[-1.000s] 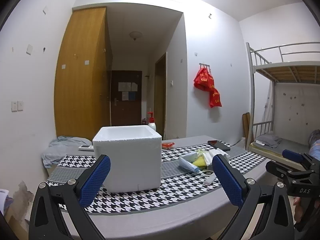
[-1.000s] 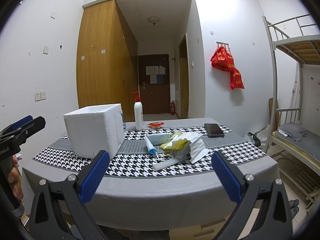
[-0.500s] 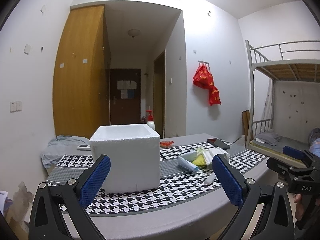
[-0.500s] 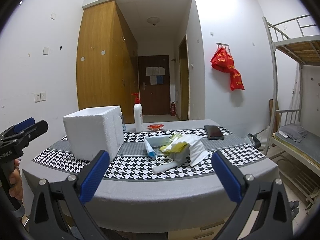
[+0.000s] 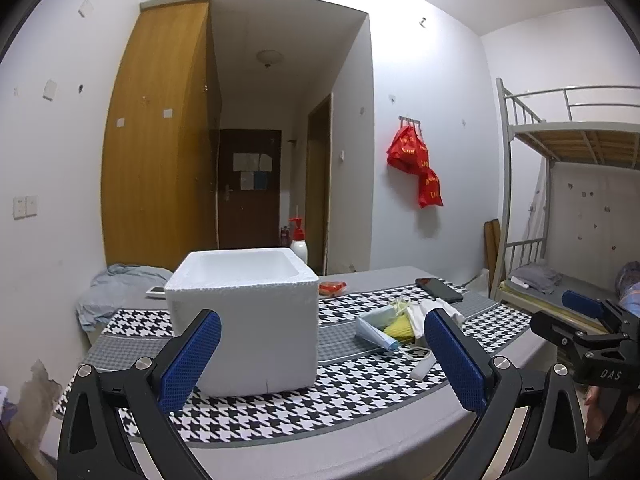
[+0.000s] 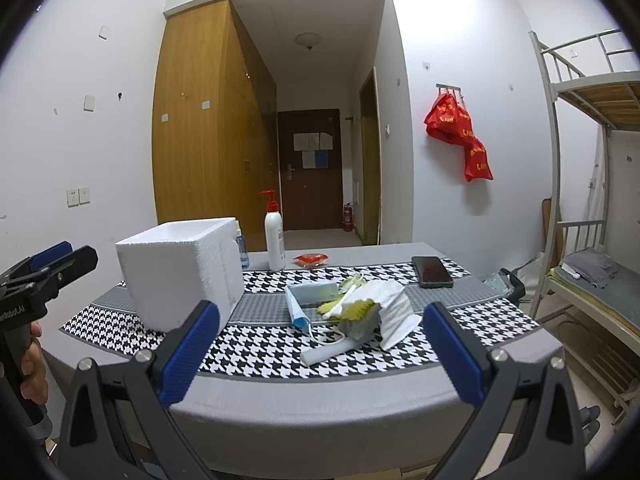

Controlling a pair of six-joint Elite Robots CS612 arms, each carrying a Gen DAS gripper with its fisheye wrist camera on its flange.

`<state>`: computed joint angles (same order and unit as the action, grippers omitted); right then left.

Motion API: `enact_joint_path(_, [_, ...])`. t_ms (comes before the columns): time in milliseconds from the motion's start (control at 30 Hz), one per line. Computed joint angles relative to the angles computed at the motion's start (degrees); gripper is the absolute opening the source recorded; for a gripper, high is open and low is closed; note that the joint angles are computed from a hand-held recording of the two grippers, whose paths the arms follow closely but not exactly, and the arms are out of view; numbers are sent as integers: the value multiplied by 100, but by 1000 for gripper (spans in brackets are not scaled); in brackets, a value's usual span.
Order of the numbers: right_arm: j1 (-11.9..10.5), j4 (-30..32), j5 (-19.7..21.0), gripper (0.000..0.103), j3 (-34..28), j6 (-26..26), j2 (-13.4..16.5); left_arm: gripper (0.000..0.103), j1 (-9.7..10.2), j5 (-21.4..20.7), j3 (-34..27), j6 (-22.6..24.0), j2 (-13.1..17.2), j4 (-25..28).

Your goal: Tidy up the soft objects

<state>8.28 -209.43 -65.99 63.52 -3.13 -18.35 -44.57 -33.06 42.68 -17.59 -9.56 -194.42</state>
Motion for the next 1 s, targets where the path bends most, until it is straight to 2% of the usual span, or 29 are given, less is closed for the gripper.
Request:
enact_joint_path(367, [4, 591, -111, 103, -448, -127, 137, 102, 168, -483, -379, -429, 110, 634])
enact_joint_path(700, [12, 1219, -241, 103, -976, -180, 333, 102, 276, -858, -1087, -348, 406, 1139])
enact_joint_path(900, [1, 1581, -307, 103, -1332, -182, 488, 102, 344, -1161, -1634, -430, 631, 1692])
enact_joint_path(1000, [4, 1758, -394, 103, -1503, -227, 569, 102, 376, -1261, -2109, -407, 834, 2083])
